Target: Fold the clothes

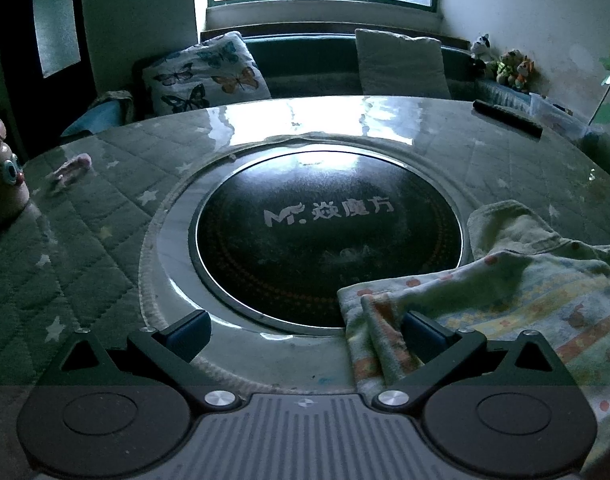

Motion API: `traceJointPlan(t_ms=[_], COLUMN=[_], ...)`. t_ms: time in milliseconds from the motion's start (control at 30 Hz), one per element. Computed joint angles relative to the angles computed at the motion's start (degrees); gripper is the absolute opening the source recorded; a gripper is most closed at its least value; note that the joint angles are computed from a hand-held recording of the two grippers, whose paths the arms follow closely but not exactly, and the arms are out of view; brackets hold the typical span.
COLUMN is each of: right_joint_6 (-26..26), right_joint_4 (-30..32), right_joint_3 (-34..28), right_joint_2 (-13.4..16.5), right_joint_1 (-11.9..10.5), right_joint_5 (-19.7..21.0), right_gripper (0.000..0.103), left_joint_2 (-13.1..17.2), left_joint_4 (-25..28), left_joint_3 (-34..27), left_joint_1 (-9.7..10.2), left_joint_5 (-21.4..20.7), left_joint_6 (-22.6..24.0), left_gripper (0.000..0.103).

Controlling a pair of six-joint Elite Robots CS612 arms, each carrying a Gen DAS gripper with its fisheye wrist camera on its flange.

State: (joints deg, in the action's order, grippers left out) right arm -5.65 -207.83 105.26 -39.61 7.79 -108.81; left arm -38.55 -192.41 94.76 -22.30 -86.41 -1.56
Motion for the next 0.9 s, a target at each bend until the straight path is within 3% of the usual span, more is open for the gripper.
traceJointPlan(t_ms=[433,700,900], right_joint_6=[-0.05,-6.02,-10.99], right_joint_4=[-0.35,2.34,5.04], right_joint_3=[2.08,1.36,0.35], right_joint_2=[-1.85,-1.86,-1.75], right_joint_1=[1.93,3.72,5.08], right_joint_5=[14.38,22.74,26.32], right_gripper=[0.103,0.098,0.093], left_joint_2=[-1.27,-2.13,-2.25], left_joint_4=[-1.70,-1.53,-0.99], left_joint_3=[2.14,3.17,3.37], left_joint_1=[0.29,1.03,1.15], left_joint_5=[0.21,-2.20,-3.21], left_joint_6=[-0.82,-3.14,-3.72], left_gripper=[0.103,0.103,0.103])
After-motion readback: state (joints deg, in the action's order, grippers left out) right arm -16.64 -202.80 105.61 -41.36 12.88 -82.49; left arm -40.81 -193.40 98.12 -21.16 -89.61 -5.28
